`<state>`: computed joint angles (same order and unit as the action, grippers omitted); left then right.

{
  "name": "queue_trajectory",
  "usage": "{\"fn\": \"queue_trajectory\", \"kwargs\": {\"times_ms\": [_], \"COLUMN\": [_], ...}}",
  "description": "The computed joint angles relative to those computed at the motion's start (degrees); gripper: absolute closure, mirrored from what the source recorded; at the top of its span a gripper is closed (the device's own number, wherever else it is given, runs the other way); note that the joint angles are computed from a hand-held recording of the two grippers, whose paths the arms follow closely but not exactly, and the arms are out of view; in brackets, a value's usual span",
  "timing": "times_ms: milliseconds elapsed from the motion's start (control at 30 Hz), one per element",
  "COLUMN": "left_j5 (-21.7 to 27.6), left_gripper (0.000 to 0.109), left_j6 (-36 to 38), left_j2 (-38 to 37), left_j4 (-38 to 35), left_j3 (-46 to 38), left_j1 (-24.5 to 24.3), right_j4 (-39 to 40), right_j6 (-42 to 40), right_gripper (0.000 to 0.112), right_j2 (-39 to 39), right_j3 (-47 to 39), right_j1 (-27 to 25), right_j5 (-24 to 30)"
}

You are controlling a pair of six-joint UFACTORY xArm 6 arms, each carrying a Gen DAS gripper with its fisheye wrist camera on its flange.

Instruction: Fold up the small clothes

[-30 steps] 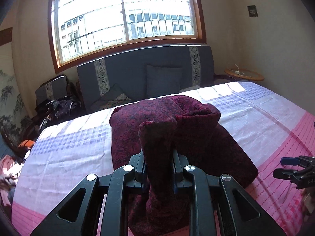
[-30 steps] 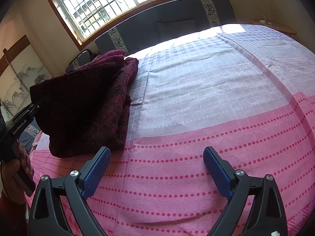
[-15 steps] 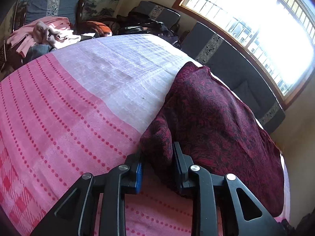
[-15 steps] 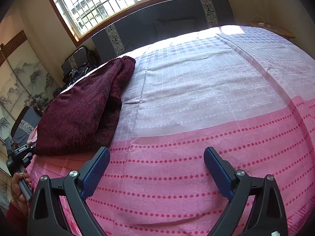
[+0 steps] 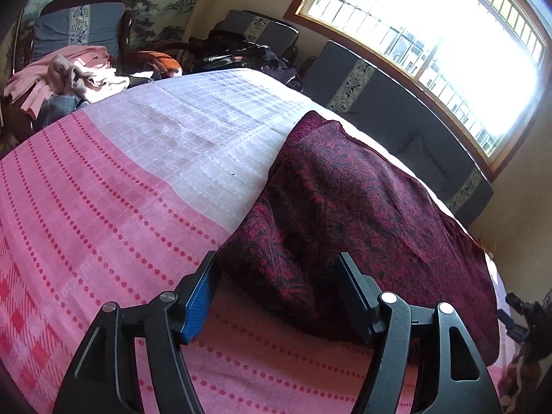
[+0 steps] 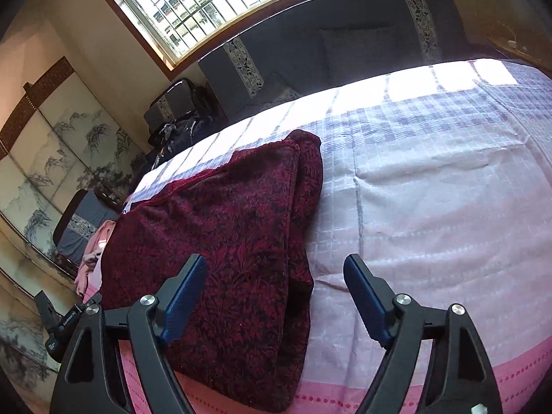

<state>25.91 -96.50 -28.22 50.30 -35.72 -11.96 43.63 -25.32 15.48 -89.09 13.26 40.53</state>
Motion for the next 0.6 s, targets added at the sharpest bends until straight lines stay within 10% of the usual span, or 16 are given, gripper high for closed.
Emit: {"fn": "queue_trajectory", "kwargs": {"times_ms": [100,300,433,600], "left_j5": [-1.6,-13.2,-10.0,0.7], "left_gripper": [0.034,0.028,0.028,0.041], "left_j6": [8.4,43.7,67.7,83.0], "left_j2": [0.9,10.0,21.4,34.1], "left_j4": [-2.2,-30.4,-49.2,-61.6], "left_j3": [-2.1,-9.0,-20.6,-35.5], "left_j1": [0.9,10.3,11.1,12.1], "right_j4": [-4.7,-12.8,-15.6,-11.1], "right_j6": [4.4,9.3,10.9,7.4], "right_gripper": [0.044,0.06,0.092,0.097], "right_j2": [6.7,20.5,26.0,25.9], "right_j3": [-9.4,-30.5,-39.6,-39.4], "right_j1": [0.4,1.6,1.9,0.7], "right_j5": [3.5,14.7,18.5,19.1]}}
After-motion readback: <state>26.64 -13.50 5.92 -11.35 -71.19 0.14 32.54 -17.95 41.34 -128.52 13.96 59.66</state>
